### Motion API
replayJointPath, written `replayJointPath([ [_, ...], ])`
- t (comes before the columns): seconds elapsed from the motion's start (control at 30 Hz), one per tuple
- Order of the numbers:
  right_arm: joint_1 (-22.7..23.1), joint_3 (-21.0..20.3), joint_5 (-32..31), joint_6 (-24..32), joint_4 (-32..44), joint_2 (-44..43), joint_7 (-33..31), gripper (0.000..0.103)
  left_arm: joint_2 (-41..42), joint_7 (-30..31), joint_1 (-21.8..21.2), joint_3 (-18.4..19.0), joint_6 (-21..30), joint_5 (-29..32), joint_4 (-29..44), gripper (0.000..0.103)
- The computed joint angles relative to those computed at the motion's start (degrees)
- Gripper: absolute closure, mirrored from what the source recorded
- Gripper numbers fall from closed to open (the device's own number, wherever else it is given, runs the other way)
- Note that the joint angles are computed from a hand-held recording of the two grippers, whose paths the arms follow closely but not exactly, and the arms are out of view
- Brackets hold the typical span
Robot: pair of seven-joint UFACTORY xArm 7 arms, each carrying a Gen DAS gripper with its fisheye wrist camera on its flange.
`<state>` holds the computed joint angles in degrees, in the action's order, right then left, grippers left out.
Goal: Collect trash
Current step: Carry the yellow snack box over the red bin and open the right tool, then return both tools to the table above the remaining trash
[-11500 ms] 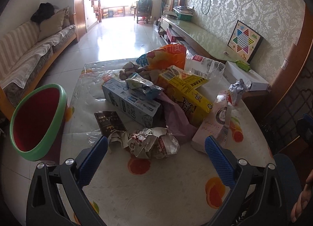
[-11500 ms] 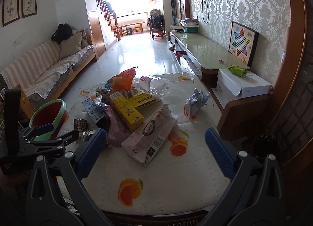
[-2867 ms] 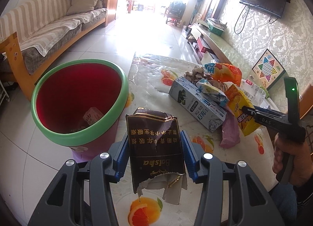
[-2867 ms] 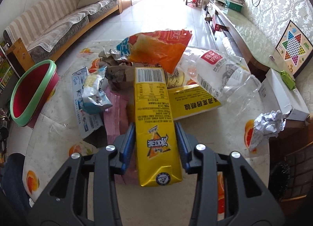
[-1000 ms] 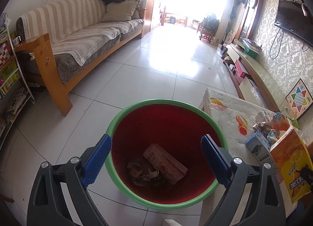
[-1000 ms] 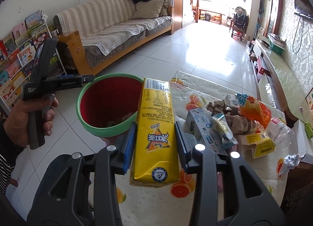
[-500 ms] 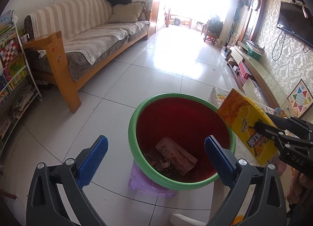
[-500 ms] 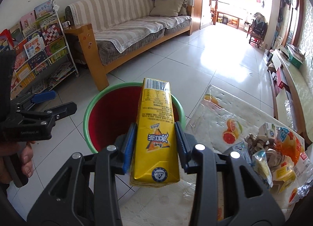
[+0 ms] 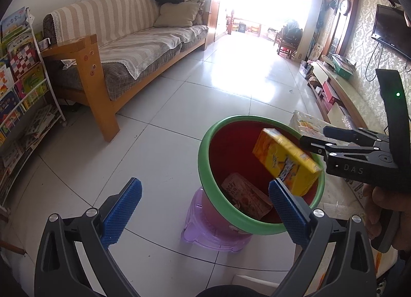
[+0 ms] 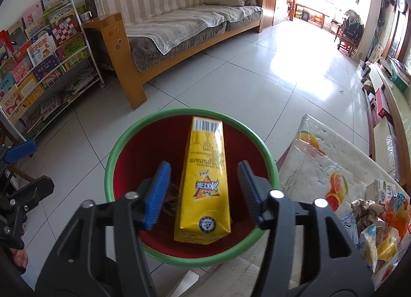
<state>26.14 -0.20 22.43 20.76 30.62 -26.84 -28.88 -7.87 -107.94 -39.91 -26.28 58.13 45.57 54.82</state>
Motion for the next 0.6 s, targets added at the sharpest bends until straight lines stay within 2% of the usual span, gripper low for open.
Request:
replayJointPath([
  [0.07, 0.3, -0.3, 0.2, -0.9, -0.7, -1.6, -0.4, 0.029, 0.1, -0.3, 0.0, 0.1, -0.6, -0.1, -0.2, 0.008],
  [0.13, 0.0, -0.7, -0.5, -0.2, -1.3, -3.5, -0.8, 0.024, 0.5, -0.5, 0.0, 0.1, -1.0, 0.2, 0.1, 0.008],
  [0.17, -0.1, -0.7, -0.8, -0.5, -1.7, -4.2, -0.9, 0.018, 0.9, -0.5, 0.0, 0.1, -1.1, 0.4, 0.5, 0.008],
  [0.3, -0.9, -2.0, -2.5, -0.2, -3.4, -8.4, -1.6, 0.009, 3.7, -0.3, -0.7, 0.4, -0.9, 2.1, 3.5, 0.008],
  [0.6, -6.7, -6.7, -5.4, 4.7, -6.1, -16.8, -3.4, 0.005, 12.6, 2.4, -6.2, 3.4, 1.8, 5.4, 14.5, 0.008],
])
